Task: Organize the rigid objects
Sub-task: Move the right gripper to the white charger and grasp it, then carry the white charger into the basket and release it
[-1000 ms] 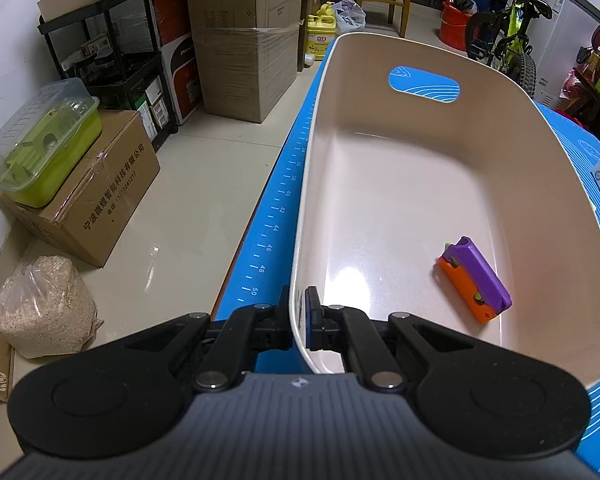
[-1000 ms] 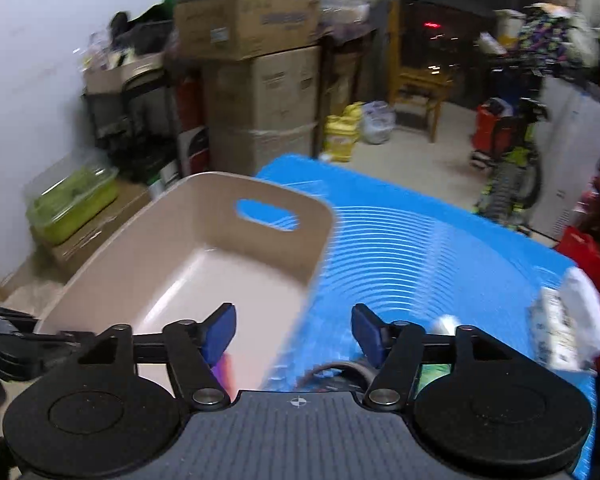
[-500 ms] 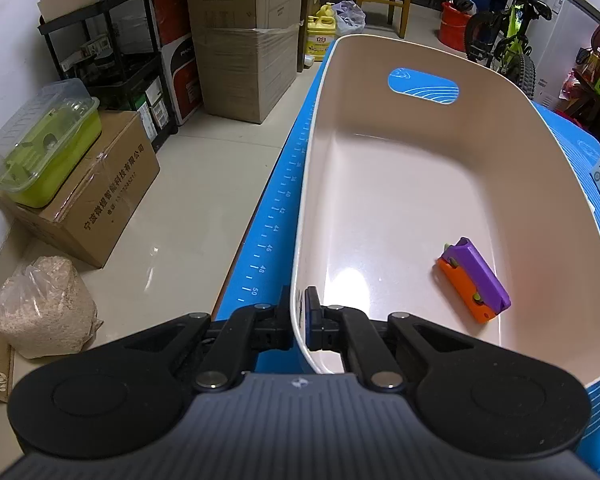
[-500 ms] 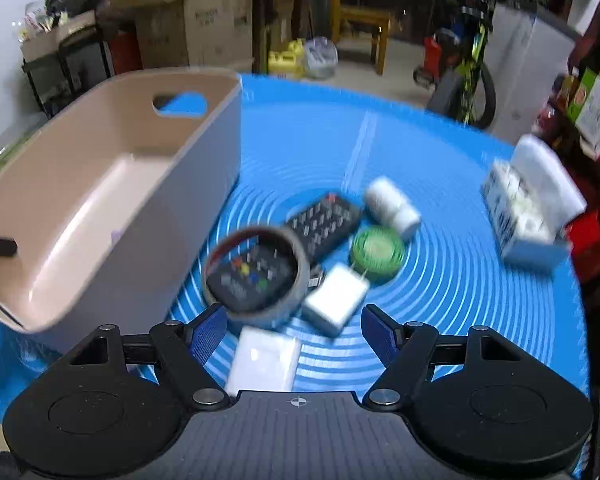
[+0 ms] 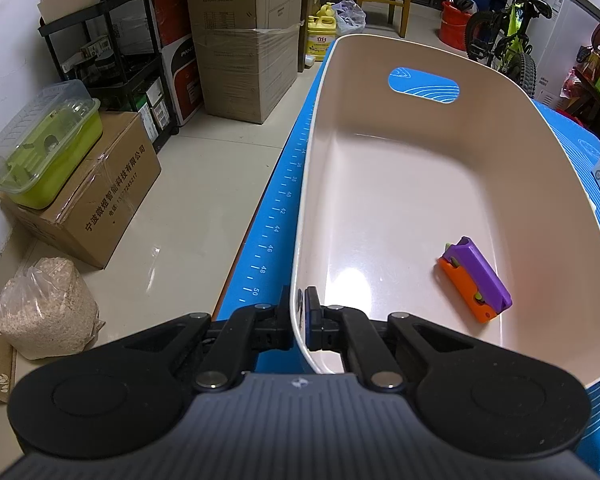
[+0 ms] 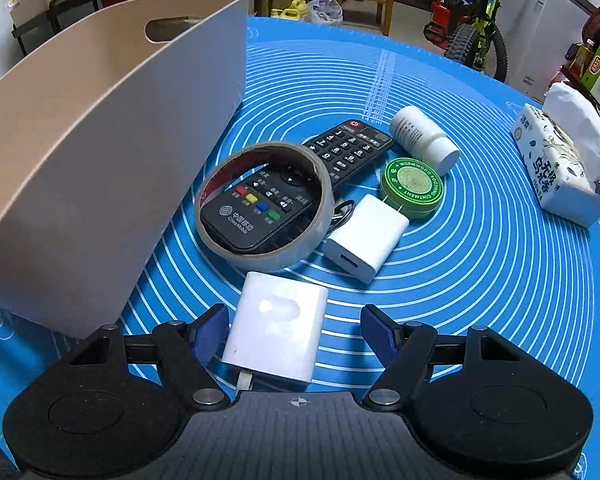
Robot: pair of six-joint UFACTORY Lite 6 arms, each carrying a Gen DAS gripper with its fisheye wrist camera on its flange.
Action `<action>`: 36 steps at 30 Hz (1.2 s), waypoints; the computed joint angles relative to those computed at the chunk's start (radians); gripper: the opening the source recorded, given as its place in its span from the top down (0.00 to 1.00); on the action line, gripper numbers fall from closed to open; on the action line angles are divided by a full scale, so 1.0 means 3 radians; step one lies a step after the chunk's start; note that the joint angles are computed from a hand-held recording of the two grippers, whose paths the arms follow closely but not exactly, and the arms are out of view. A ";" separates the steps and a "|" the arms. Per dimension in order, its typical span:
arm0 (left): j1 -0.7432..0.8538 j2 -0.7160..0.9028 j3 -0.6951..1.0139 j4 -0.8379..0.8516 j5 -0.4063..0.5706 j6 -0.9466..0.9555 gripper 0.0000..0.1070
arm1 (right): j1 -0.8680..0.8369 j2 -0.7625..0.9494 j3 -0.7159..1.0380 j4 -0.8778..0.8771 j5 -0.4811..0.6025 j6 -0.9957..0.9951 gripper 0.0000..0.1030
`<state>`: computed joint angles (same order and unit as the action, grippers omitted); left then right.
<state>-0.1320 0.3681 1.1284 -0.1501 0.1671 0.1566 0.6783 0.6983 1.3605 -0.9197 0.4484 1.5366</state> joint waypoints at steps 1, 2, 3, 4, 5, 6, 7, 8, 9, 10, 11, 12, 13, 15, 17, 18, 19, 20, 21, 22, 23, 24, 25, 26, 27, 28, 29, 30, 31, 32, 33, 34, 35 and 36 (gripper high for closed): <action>0.0010 0.0000 -0.0001 -0.0034 0.0001 0.0041 0.94 | -0.0005 0.0021 0.0009 -0.0006 -0.0008 0.0004 0.30; 0.0000 0.0000 0.0000 -0.0001 0.0000 0.0002 0.94 | -0.0018 0.0029 0.0005 -0.0020 -0.0045 0.0019 0.31; 0.0000 0.0000 0.0000 -0.0001 0.0000 0.0002 0.94 | -0.0020 0.0027 -0.0011 -0.0072 -0.0073 0.0091 0.32; 0.0000 0.0000 0.0000 -0.0001 0.0000 0.0002 0.94 | -0.0020 0.0024 -0.0014 -0.0093 -0.0090 0.0115 0.37; 0.0000 0.0000 0.0000 -0.0001 0.0000 0.0002 0.94 | -0.0029 0.0010 -0.0033 -0.0108 -0.0144 0.0127 0.40; 0.0005 0.0000 -0.0001 -0.0018 0.0000 0.0022 0.94 | -0.0035 -0.0003 -0.0048 -0.0126 -0.0181 0.0147 0.46; 0.0001 0.0000 0.0000 -0.0007 0.0000 0.0007 0.94 | -0.0031 -0.0009 -0.0053 -0.0138 -0.0201 0.0159 0.46; -0.0001 0.0000 -0.0001 0.0003 -0.0001 -0.0003 0.94 | -0.0022 -0.0010 -0.0047 -0.0127 -0.0184 0.0155 0.46; -0.0001 0.0000 -0.0001 0.0003 -0.0001 -0.0003 0.94 | -0.0014 -0.0016 -0.0059 -0.0160 -0.0184 0.0195 0.47; -0.0001 0.0000 -0.0001 0.0003 -0.0001 -0.0003 0.94 | -0.0011 -0.0033 -0.0074 -0.0159 -0.0188 0.0202 0.47; -0.0001 0.0000 0.0000 -0.0018 0.0000 0.0014 0.94 | -0.0018 -0.0049 -0.0089 -0.0160 -0.0196 0.0206 0.48; -0.0002 0.0000 0.0001 -0.0030 0.0001 0.0023 0.94 | -0.0011 -0.0072 -0.0102 -0.0150 -0.0178 0.0208 0.48; -0.0010 0.0002 0.0003 -0.0023 0.0002 0.0007 0.94 | -0.0002 -0.0100 -0.0117 -0.0165 -0.0151 0.0227 0.49; -0.0012 0.0004 0.0010 -0.0036 0.0007 0.0015 0.94 | 0.0013 -0.0177 -0.0164 -0.0260 -0.0100 0.0325 0.49; -0.0021 0.0000 0.0007 0.0004 0.0007 -0.0031 0.94 | 0.0012 -0.0284 -0.0215 -0.0309 -0.0061 0.0389 0.49; -0.0020 0.0000 0.0008 0.0006 0.0007 -0.0032 0.94 | 0.0009 -0.0350 -0.0249 -0.0371 -0.0048 0.0455 0.49; -0.0021 0.0001 0.0008 0.0007 0.0007 -0.0035 0.94 | 0.0010 -0.0410 -0.0282 -0.0436 -0.0033 0.0524 0.49; -0.0021 0.0001 0.0008 0.0007 0.0007 -0.0035 0.94 | 0.0017 -0.0457 -0.0298 -0.0482 -0.0005 0.0572 0.49; -0.0021 0.0001 0.0008 0.0007 0.0007 -0.0035 0.94 | 0.0018 -0.0510 -0.0313 -0.0530 0.0027 0.0610 0.49; -0.0021 0.0001 0.0008 0.0007 0.0007 -0.0035 0.94 | 0.0014 -0.0554 -0.0320 -0.0550 0.0050 0.0624 0.49; -0.0021 0.0001 0.0008 0.0007 0.0007 -0.0035 0.94 | 0.0003 -0.0596 -0.0322 -0.0545 0.0064 0.0611 0.49; -0.0020 0.0001 0.0010 0.0013 0.0009 -0.0039 0.94 | -0.0005 -0.0637 -0.0319 -0.0523 0.0079 0.0587 0.49; -0.0021 0.0001 0.0009 0.0015 0.0007 -0.0041 0.94 | -0.0012 -0.0656 -0.0302 -0.0499 0.0093 0.0556 0.49; -0.0021 0.0001 0.0009 0.0015 0.0007 -0.0041 0.94 | -0.0018 -0.0689 -0.0294 -0.0479 0.0109 0.0522 0.49; -0.0017 0.0001 0.0009 0.0003 0.0008 -0.0027 0.94 | -0.0007 -0.0711 -0.0275 -0.0465 0.0137 0.0502 0.49; -0.0020 0.0001 0.0009 0.0000 0.0009 -0.0026 0.94 | -0.0010 -0.0739 -0.0256 -0.0457 0.0157 0.0471 0.49; -0.0020 0.0001 0.0009 0.0000 0.0009 -0.0026 0.94 | 0.0008 -0.0767 -0.0237 -0.0464 0.0193 0.0467 0.49; -0.0020 0.0002 0.0010 0.0009 0.0009 -0.0036 0.94 | 0.0003 -0.0788 -0.0203 -0.0472 0.0208 0.0438 0.49; -0.0020 0.0002 0.0010 0.0009 0.0009 -0.0036 0.94 | 0.0001 -0.0804 -0.0136 -0.0459 0.0231 0.0376 0.49; -0.0019 0.0002 0.0010 0.0022 0.0009 -0.0046 0.94 | -0.0006 -0.0778 -0.0027 -0.0416 0.0256 0.0280 0.49; -0.0020 0.0004 0.0013 0.0042 0.0009 -0.0067 0.94 | -0.0005 -0.0758 0.0080 -0.0386 0.0288 0.0184 0.49; -0.0030 0.0008 0.0015 0.0090 0.0008 -0.0121 0.94 | -0.0006 -0.0718 0.0218 -0.0353 0.0314 0.0071 0.49; -0.0033 0.0009 0.0016 0.0108 0.0007 -0.0140 0.94 | -0.0001 -0.0658 0.0386 -0.0315 0.0339 -0.0055 0.49; -0.0035 0.0009 0.0016 0.0107 0.0007 -0.0143 0.94 | 0.0006 -0.0597 0.0530 -0.0297 0.0355 -0.0146 0.49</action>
